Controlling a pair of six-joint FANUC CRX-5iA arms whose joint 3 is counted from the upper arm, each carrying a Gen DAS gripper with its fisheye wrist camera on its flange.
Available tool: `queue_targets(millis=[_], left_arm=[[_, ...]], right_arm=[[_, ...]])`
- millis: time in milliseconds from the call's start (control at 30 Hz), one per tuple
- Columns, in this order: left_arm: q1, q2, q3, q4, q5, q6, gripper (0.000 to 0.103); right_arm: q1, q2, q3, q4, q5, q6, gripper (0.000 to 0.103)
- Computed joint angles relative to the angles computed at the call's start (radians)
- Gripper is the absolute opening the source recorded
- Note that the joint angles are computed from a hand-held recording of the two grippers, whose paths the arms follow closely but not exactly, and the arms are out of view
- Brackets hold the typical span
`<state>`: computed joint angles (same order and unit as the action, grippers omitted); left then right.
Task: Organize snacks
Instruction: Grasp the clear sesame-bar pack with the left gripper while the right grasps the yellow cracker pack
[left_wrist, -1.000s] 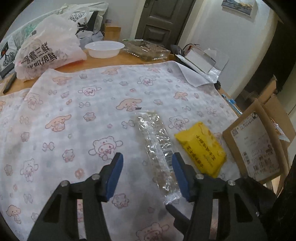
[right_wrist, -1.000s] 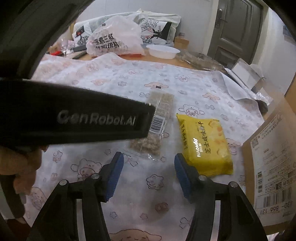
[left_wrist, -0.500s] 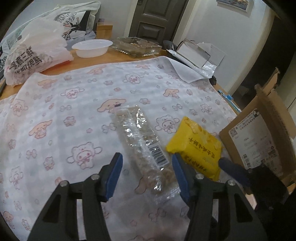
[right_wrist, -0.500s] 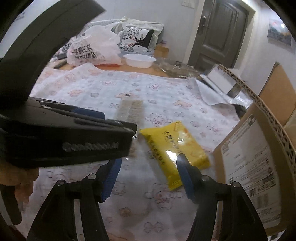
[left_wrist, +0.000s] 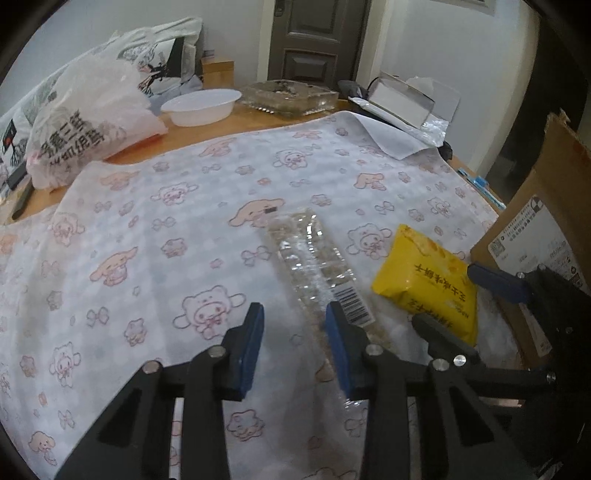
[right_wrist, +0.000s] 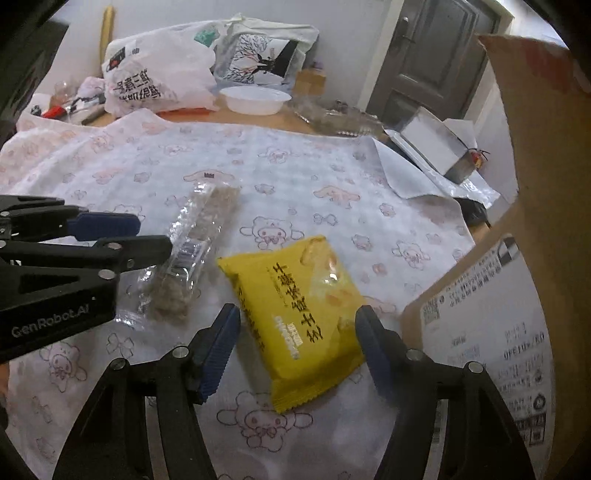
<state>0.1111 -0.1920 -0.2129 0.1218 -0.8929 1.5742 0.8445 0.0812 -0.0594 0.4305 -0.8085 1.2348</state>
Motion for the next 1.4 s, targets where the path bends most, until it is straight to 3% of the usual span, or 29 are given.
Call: queue_targets(millis=[333,433,533,567,667,800,933,1033,1167,1233,1400], left_arm=[[-0.003,-0.002,0.028,-0.088,-0.042,0.066,0.032],[0.022,-0.014,0.004,-0.029,-0.031,0.035,0.032],[0.035,-0.025,-0.017,0.019,-0.017,0.004,0.032],[0.039,-0.027,-0.021,0.030,-0.014,-0.002,0.033],[0.060,-0.035,-0.040,0.079,-0.006,-0.029,0.035],[0.085,-0.046,-0.057,0.114,0.002,-0.045,0.035],[0.103,-0.061,-0.076,0.147,0.009,-0.063,0.035],[0.108,-0.069,-0.084,0.159,0.013,-0.077,0.035],[0.107,-0.071,-0.089,0.169,0.016,-0.091,0.035],[0.099,-0.068,-0.089,0.172,0.016,-0.104,0.038],[0.068,-0.044,-0.093,0.218,0.045,-0.157,0.054]], right_arm=[[-0.028,0.004,0.097,-0.232,-0.055,0.171,0.065],[-0.014,0.008,0.094,-0.196,-0.053,0.165,0.058],[-0.002,0.027,0.075,-0.089,-0.025,0.092,0.066],[-0.004,0.042,0.083,-0.069,-0.025,0.082,0.073],[-0.030,0.083,0.163,-0.160,-0.067,0.127,0.077],[-0.034,0.125,0.217,-0.176,-0.100,0.130,0.087],[-0.036,0.154,0.254,-0.182,-0.138,0.121,0.088],[-0.054,0.148,0.291,-0.277,-0.182,0.174,0.089],[-0.072,0.124,0.312,-0.384,-0.236,0.241,0.086],[-0.042,0.104,0.253,-0.289,-0.204,0.189,0.066],[-0.011,0.049,0.141,-0.172,-0.121,0.074,0.065]])
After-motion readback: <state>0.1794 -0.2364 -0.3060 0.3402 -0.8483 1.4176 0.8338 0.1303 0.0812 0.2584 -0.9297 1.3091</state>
